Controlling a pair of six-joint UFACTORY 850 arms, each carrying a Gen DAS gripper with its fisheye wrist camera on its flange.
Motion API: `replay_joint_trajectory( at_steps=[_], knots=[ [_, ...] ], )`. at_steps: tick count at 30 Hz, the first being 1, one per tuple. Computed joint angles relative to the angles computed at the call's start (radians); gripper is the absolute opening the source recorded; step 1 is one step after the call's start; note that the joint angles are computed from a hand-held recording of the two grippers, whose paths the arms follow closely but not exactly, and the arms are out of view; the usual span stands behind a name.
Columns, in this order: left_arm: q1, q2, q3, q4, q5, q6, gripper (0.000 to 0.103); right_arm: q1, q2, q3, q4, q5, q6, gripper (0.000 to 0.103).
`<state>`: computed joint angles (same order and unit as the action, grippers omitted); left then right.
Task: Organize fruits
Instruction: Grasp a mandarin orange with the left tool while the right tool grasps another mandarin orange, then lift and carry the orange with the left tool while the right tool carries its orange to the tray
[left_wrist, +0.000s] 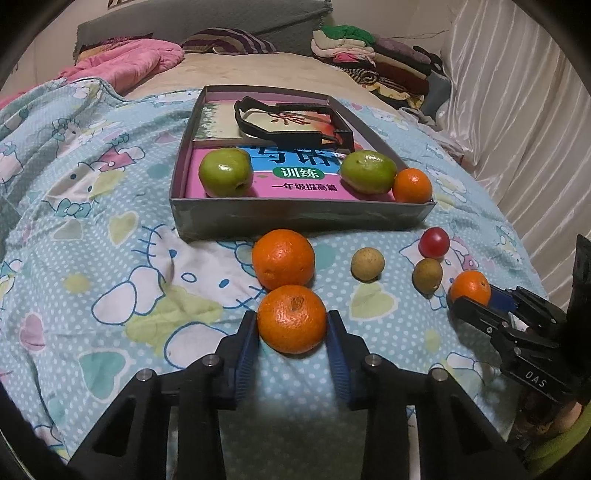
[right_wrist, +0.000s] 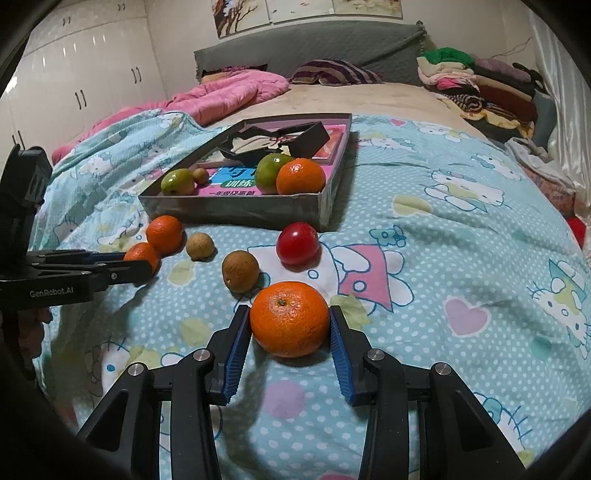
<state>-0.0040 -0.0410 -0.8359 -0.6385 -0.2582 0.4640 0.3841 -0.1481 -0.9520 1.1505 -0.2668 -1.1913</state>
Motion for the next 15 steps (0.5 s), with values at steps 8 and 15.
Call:
replay_joint_trajectory(
  at_steps=[8,15],
  knots=[
    [0.031,0.054,0.023,-0.005,-0.043,0.012,0.037,-0.004,0.014,0.009,0.094,-0.013,-0.090,0.042],
    [0.057,0.092,0.025,0.037,-0.035,-0.029,0.037,0.003,0.030,0.015,0.136,-0.016,-0.139,0.042]
  ],
)
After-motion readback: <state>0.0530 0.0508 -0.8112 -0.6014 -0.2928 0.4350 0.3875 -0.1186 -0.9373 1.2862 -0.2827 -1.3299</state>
